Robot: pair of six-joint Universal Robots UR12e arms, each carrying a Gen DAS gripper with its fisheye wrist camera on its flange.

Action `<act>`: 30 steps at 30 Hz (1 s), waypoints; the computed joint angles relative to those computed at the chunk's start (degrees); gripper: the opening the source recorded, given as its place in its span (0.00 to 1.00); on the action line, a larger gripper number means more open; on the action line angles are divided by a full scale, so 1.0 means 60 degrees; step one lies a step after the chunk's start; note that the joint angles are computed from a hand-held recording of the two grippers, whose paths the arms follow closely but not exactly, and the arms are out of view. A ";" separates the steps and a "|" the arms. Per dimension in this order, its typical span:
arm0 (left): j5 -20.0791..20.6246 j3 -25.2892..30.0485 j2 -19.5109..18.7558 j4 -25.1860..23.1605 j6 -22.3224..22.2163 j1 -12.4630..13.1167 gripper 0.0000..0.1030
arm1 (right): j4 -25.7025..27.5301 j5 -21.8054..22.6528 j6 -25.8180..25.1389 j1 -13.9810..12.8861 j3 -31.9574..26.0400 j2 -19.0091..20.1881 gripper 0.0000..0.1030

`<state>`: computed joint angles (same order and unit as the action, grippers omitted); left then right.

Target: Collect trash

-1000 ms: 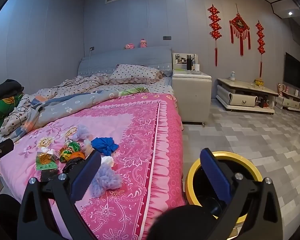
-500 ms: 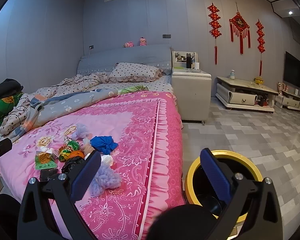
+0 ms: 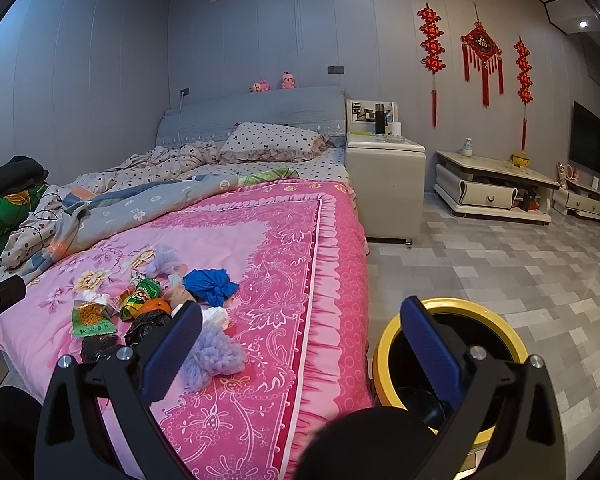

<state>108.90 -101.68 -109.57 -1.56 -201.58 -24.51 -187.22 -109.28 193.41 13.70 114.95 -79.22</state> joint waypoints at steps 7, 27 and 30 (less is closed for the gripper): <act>-0.0036 -0.0007 0.0004 -0.0018 -0.0024 0.0017 0.92 | 0.0016 0.0007 0.0005 -0.0002 -0.0006 0.0000 0.93; -0.0070 -0.0017 -0.0010 -0.0029 -0.0081 0.0015 0.92 | 0.0175 0.0090 0.0047 -0.0007 -0.0001 -0.0023 0.93; -0.0052 -0.0034 -0.0032 -0.0006 -0.0109 0.0003 0.92 | 0.0181 0.0090 0.0033 -0.0007 0.0002 -0.0023 0.93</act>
